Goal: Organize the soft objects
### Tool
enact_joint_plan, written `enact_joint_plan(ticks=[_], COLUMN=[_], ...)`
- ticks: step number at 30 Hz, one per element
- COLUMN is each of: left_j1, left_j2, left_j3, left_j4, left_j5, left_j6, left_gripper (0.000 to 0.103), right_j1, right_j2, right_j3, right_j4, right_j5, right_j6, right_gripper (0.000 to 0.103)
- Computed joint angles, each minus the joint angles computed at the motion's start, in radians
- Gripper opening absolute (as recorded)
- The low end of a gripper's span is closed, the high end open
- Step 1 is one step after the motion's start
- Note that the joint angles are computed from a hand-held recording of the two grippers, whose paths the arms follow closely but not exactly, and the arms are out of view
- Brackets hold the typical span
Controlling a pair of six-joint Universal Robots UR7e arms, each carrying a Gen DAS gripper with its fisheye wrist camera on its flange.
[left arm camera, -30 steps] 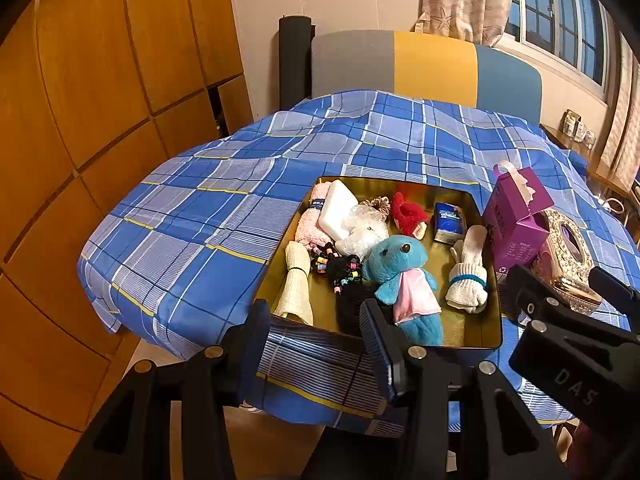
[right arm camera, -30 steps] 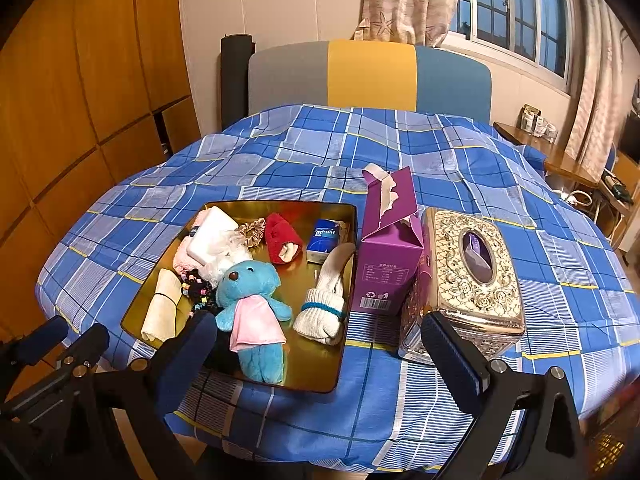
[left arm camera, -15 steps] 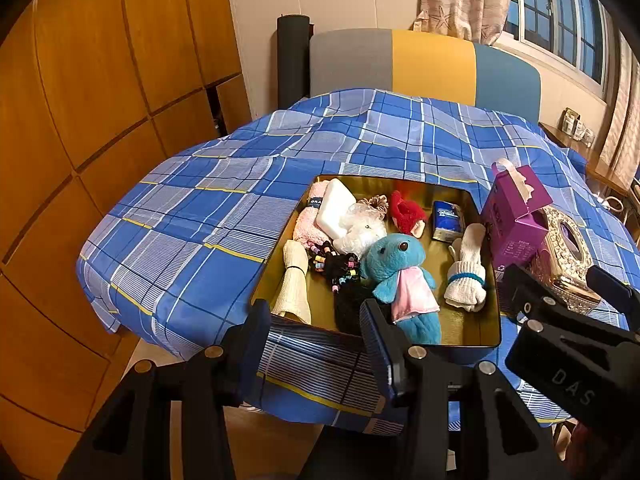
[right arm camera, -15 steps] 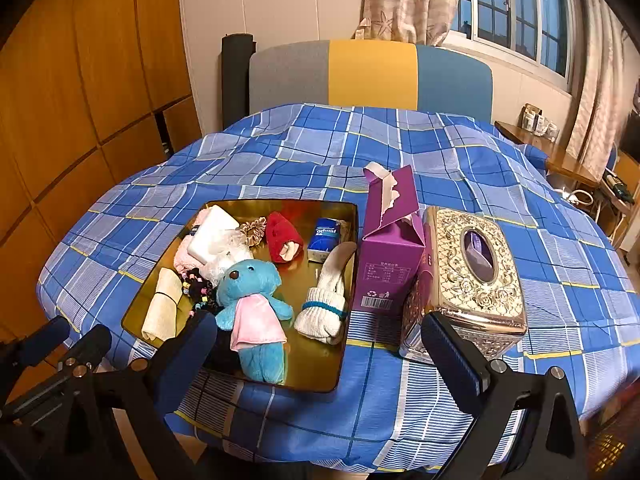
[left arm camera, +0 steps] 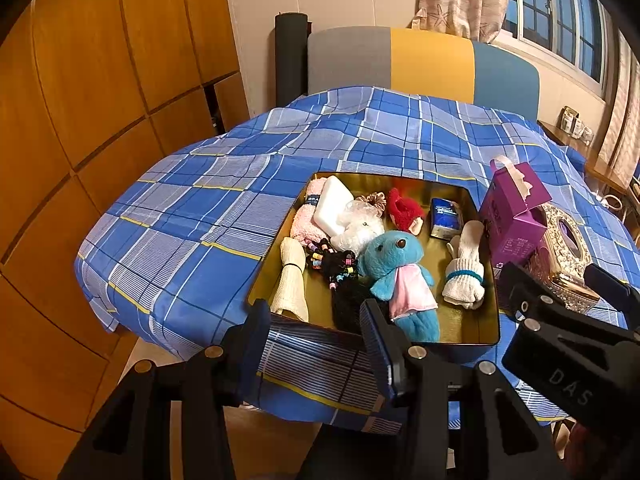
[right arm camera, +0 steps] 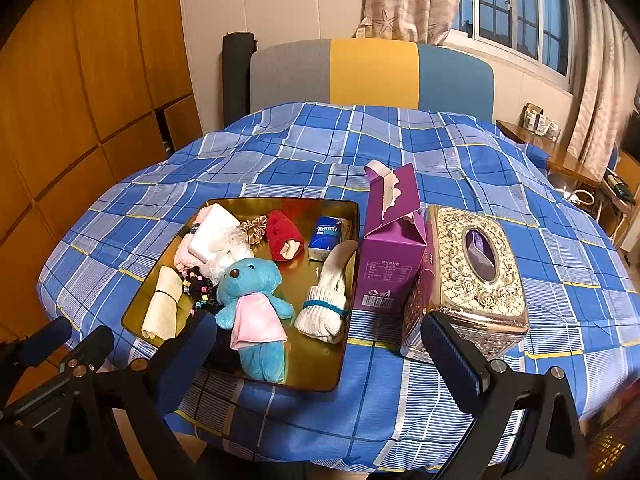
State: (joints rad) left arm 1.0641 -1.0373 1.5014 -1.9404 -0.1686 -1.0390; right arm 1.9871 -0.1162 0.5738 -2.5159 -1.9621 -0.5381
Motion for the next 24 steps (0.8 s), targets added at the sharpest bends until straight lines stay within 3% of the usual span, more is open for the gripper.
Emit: enact_joint_plan(ticks=[24], left_j1=[0.007], left_j2=[0.009], left_j3=[-0.011], left_j4=[-0.006], left_j5=[-0.021], left_j6=[0.011], left_gripper=[0.047], right_j1=[-0.003], right_j2=[0.008], right_j3=[-0.013], right_j4=[0.011], right_j5=[-0.002], right_j6=[0.007], right_gripper=[0.103])
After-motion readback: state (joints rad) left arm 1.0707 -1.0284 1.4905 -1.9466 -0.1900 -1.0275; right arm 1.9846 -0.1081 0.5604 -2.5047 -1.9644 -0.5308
